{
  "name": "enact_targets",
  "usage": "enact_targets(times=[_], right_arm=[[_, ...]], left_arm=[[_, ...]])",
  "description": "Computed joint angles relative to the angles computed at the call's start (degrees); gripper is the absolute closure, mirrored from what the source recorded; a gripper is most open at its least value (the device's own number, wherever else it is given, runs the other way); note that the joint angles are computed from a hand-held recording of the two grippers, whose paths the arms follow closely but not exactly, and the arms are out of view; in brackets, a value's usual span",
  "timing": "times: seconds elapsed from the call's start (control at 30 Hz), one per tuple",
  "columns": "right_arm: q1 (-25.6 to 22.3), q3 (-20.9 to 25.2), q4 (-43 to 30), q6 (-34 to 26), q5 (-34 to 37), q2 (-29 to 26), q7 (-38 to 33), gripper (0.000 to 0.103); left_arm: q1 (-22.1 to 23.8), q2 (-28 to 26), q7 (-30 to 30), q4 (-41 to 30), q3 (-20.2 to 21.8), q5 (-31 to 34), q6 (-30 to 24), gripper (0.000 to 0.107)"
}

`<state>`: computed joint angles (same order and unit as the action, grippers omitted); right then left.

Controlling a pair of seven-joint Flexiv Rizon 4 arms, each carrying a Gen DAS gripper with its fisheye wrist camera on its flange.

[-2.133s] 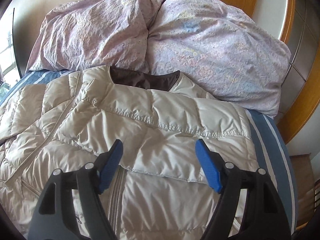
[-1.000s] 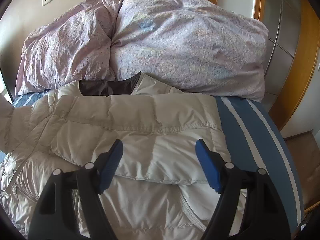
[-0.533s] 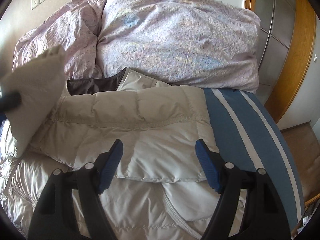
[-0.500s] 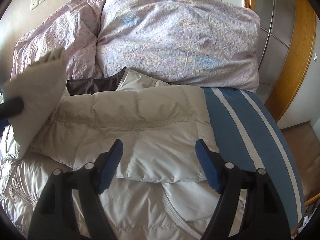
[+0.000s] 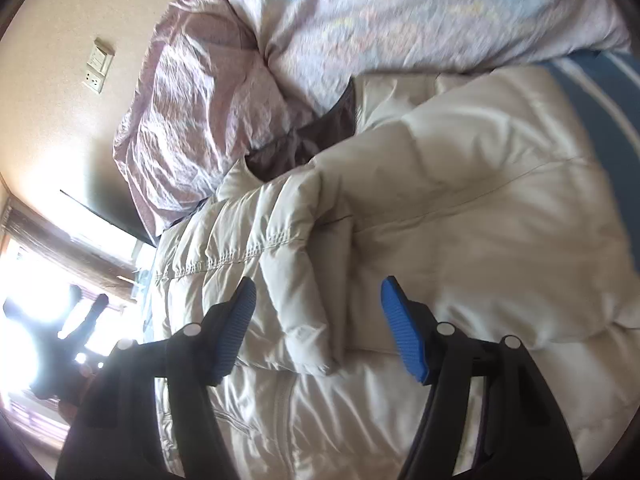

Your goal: Fold large clothes

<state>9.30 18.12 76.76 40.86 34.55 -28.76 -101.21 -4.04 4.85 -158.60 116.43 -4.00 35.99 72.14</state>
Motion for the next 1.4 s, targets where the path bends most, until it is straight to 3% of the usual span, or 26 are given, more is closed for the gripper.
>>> enact_targets(times=[0.1, 0.13, 0.23, 0.33, 0.43, 0.6, 0.77, 0.9, 1.0, 1.2, 1.4], right_arm=[[2.44, -0.56, -0.84, -0.58, -2.63, -1.48, 2.68, 0.038], [2.84, -0.48, -0.96, -0.64, -3.05, -1.79, 3.21, 0.042], [3.64, 0.13, -0.85, 0.21, -3.72, -2.16, 2.87, 0.08], [4.68, 0.42, 2.77, 8.95, -4.02, 0.48, 0.33, 0.088], [5.93, -0.7, 5.28, 14.76, -6.66, 1.86, 2.24, 0.088], [8.56, -3.56, 6.71, 13.66, -15.59, -0.07, 10.68, 0.086], [9.7, -4.46, 10.34, 16.99, -23.76, 1.33, 13.17, 0.068], [10.16, -6.07, 15.41, 30.97, -27.33, 4.39, 15.46, 0.06], [9.11, -4.19, 15.81, 33.53, -30.48, 4.38, 14.3, 0.06], [9.53, -1.93, 14.55, 33.43, -34.85, 1.74, 10.25, 0.075], [12.88, -5.8, 15.58, 33.79, -40.94, 0.07, 12.7, 0.077]], left_arm=[[1.07, 2.38, -0.02, 2.93, 1.15, -0.48, -1.68, 0.01], [1.51, 3.14, -0.16, 3.76, 1.07, -0.5, -2.23, 0.01], [3.02, 4.28, -0.15, 5.04, 0.62, -0.79, -3.19, 0.01], [4.21, 4.65, -0.45, 5.27, -0.32, -0.19, -3.59, 0.01], [4.76, 4.61, -0.63, 4.75, -1.39, 1.14, -5.01, 0.01], [4.05, 3.22, 0.09, 3.66, -1.67, 2.0, -6.4, 0.01], [2.69, 2.19, 1.45, 1.94, -1.67, 3.12, -9.03, 0.01], [1.81, 1.68, 1.02, -0.38, -2.07, 6.42, -12.54, 0.01], [0.98, -0.26, 1.44, -2.41, -1.64, 6.78, -13.15, 0.01], [-2.65, -6.16, 2.15, -8.4, -0.85, 8.88, -17.25, 0.01], [-6.47, -12.59, 6.18, -12.84, 1.85, 7.48, -19.56, 0.01]])
